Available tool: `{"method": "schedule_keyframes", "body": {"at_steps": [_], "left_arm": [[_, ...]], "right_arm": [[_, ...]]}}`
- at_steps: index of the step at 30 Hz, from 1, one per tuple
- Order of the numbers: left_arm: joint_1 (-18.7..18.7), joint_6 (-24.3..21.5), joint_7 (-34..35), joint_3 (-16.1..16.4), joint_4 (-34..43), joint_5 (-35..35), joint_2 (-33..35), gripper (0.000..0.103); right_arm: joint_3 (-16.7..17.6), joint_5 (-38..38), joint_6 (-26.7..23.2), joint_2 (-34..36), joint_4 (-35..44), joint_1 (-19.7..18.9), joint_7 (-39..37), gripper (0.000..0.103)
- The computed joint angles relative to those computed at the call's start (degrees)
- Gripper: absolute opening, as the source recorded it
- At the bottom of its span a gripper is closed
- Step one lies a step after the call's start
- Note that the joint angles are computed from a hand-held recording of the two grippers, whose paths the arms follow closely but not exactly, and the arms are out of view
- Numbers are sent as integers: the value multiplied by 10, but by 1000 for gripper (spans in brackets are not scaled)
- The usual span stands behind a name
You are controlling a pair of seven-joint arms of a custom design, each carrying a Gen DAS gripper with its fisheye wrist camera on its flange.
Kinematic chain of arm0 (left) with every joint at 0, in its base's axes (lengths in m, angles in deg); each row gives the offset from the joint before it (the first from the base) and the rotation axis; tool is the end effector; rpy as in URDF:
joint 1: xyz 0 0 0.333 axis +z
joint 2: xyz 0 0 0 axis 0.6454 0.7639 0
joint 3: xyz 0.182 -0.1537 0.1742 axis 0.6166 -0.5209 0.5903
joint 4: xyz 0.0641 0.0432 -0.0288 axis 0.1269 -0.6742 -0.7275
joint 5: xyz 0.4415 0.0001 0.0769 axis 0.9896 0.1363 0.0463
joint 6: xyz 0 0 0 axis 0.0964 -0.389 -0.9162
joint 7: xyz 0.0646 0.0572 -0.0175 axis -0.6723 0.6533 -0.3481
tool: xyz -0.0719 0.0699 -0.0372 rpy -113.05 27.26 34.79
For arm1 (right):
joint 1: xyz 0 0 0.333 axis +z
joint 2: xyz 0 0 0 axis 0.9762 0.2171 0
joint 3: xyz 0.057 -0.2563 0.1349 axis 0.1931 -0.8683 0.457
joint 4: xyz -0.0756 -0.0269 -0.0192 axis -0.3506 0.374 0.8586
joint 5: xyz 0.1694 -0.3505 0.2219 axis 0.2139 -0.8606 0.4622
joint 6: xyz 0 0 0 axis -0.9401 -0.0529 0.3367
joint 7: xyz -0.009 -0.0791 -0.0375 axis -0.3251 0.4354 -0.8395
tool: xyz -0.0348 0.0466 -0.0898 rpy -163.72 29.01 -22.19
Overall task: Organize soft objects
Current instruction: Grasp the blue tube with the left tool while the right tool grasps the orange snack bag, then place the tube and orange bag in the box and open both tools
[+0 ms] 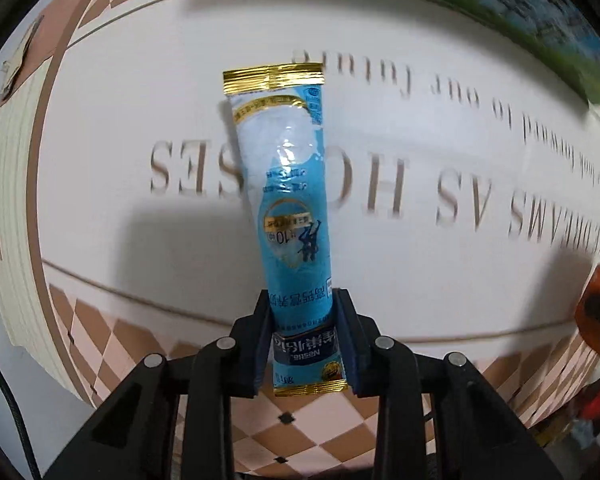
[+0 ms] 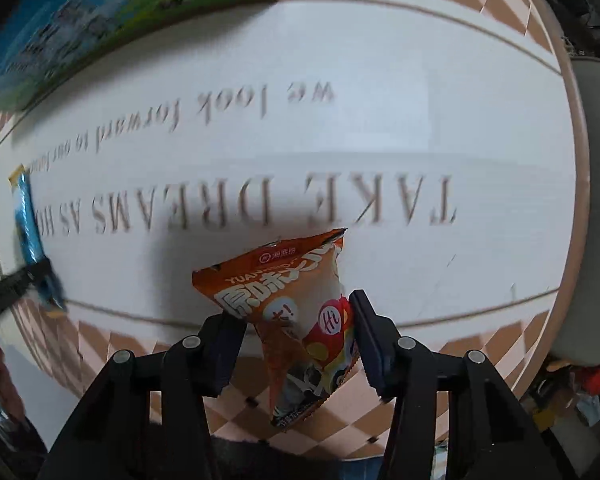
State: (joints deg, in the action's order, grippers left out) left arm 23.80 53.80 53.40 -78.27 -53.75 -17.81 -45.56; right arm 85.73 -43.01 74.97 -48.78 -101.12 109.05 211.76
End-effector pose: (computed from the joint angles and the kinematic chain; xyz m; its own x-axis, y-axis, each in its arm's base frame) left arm 0.5385 -0.3090 0.3649 -0.2038 -0.9776 -0.0529 -0.9678 0.1931 0.1613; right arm 0.4868 0.4546 0.3867 -0.3143 -0.9487 -0.0358 -0.9275 0.2988 0.2245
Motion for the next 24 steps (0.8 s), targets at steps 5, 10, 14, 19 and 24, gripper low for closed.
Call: {"method": "schedule_keyframes", "body": {"at_steps": [5,10,14,19,24], "left_arm": [[0,-16,-4,1,24,-7,15,36],[23,-22,18,15,21,-22,10,49],[32,-16,18,17,20,-33,10,52],[40,-6,18,19,9,-34,-4,20],[39,-12,25,16,10,-36,-14,15]], "right_arm": [[4,-1,-10,8,6,7,2,54],[4,-11,-20,21,18,15,9,55],[-1,-16,-28,46,48,13,9,57],[-3,-28,-35,61,67,18,17,56],[-3,-44,-30,70,79,28,27,47]]}}
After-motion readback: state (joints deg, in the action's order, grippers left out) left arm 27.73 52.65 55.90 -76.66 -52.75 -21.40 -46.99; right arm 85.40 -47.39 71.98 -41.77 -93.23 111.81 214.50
